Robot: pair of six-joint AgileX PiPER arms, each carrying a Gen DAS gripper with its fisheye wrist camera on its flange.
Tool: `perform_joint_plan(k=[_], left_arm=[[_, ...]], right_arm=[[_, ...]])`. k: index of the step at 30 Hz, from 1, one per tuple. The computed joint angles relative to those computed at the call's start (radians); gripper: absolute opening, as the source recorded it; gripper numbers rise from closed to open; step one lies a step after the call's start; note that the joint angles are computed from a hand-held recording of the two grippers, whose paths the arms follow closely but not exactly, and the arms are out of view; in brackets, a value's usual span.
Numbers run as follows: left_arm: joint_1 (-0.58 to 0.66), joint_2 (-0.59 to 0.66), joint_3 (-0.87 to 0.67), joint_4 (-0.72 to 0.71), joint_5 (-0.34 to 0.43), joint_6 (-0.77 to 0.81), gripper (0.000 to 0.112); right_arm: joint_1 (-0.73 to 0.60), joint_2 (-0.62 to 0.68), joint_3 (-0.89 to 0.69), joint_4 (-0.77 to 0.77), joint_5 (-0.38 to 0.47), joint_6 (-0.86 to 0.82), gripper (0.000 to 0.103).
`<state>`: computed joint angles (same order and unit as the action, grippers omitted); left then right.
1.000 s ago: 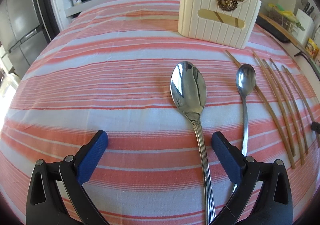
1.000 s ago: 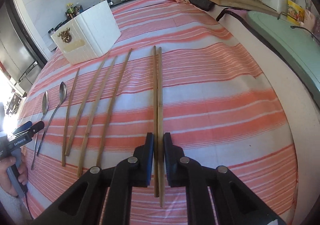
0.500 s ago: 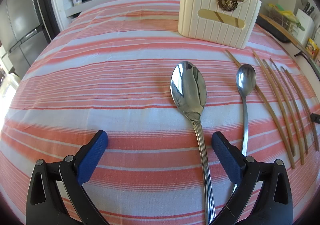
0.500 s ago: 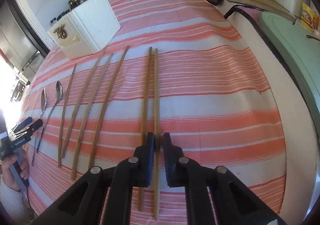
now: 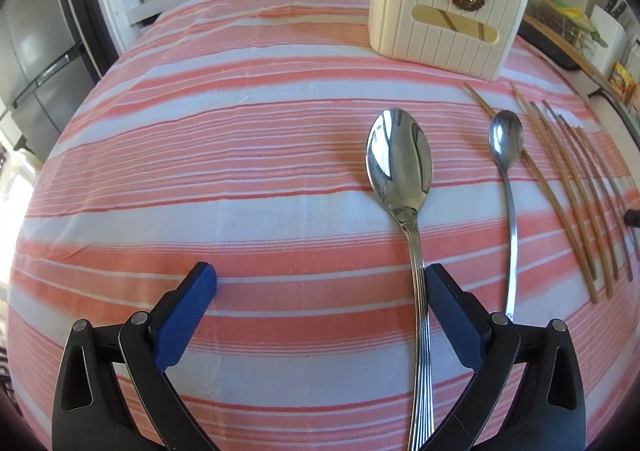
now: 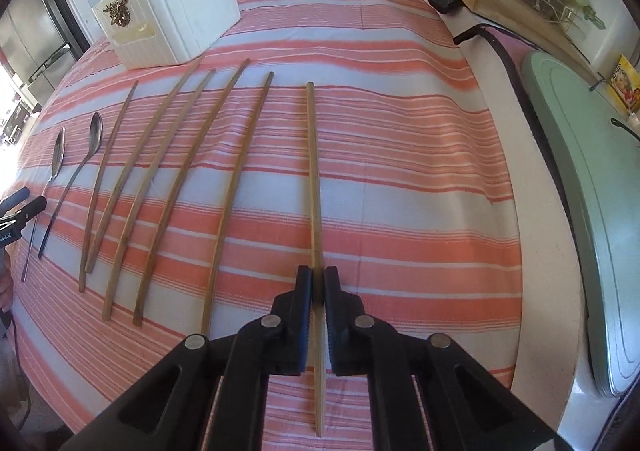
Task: Organize utensils
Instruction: 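Grasp the large metal spoon handle with the left tool while the right tool grasps a chopstick, then carry the spoon and chopstick up and insert them into the cream holder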
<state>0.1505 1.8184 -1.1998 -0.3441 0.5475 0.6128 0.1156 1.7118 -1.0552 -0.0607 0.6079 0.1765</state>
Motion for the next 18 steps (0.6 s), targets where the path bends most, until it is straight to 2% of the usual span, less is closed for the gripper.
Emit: perform_joint_plan(k=[4,11,14,15,17,18], left_arm=[[-0.037,0.044,-0.087,0.075,0.075,-0.064,0.103],[-0.107,0.119,-0.202,0.156,0.107,-0.216,0.102],[-0.119,0.162,-0.278,0.162,0.14,-0.241,0.095],[-0.122,0.172,-0.301,0.158,0.152,-0.238,0.088],[-0.125,0.185,-0.336,0.146,0.167,-0.219,0.067],[-0.121,0.19,-0.352,0.123,0.179,-0.193,0.048]], right_arm=[[-0.026,0.04,-0.064,0.047,0.059,-0.128,0.009],[-0.055,0.211,-0.338,0.091,0.205,-0.251,0.009],[-0.061,0.303,-0.483,0.112,0.25,-0.253,0.009],[-0.063,0.331,-0.528,0.12,0.256,-0.249,0.009],[-0.065,0.385,-0.613,0.127,0.275,-0.232,0.008],[-0.062,0.405,-0.645,0.118,0.279,-0.215,0.008]])
